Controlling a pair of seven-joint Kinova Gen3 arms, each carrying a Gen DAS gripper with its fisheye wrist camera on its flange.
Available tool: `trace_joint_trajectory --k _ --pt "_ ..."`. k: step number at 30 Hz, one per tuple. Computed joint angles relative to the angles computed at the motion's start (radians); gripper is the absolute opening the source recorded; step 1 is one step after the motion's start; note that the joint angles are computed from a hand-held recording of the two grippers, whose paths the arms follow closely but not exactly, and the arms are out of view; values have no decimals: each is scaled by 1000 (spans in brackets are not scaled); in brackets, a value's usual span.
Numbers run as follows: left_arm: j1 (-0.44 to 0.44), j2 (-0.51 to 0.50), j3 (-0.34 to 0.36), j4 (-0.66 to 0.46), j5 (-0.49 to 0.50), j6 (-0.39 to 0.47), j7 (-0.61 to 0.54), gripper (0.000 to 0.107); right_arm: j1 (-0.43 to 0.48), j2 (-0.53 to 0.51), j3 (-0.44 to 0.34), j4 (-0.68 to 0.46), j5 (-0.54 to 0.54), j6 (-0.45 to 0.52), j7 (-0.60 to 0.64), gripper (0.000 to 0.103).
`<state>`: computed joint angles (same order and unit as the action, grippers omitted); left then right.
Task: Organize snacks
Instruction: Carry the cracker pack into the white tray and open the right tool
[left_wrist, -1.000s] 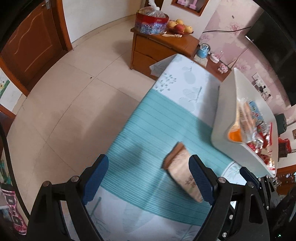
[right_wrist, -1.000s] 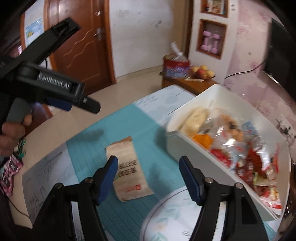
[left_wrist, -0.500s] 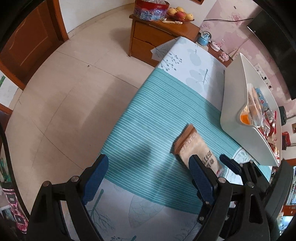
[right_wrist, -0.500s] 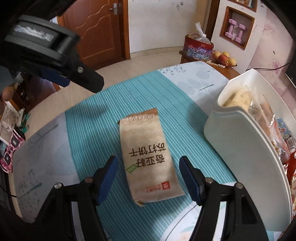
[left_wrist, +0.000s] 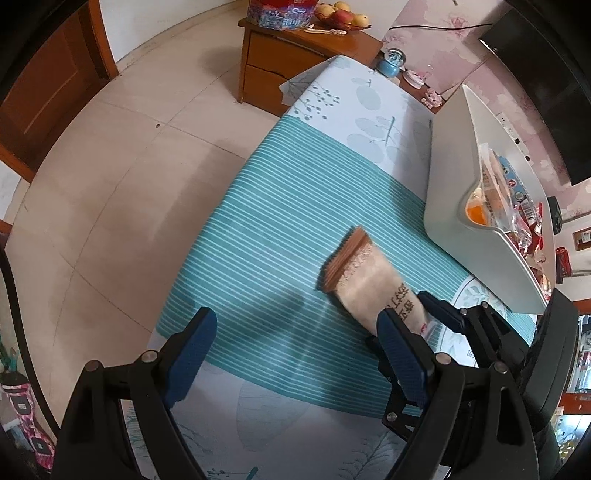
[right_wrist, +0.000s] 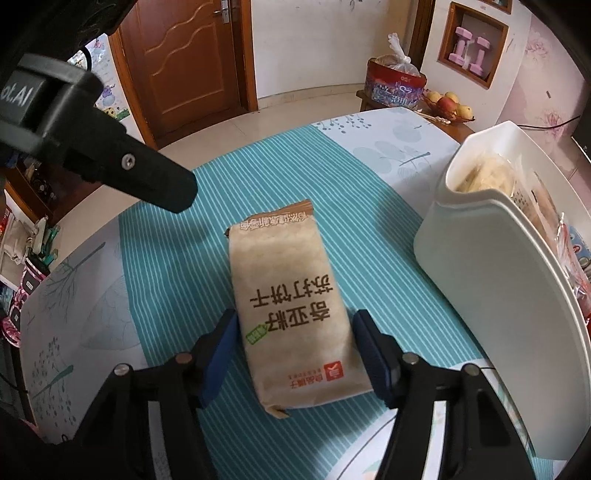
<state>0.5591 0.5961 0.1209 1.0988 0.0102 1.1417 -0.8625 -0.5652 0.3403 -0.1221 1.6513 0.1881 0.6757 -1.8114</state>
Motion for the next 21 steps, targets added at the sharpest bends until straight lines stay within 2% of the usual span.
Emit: trace_joint_trajectory --k 8,21 --pt "15 11 7 -35 2 13 -12 88 28 -25 -8 23 -39 8 22 60" --pt "79 41 12 -128 -11 59 -16 88 84 -172 -13 129 -35 24 6 57"
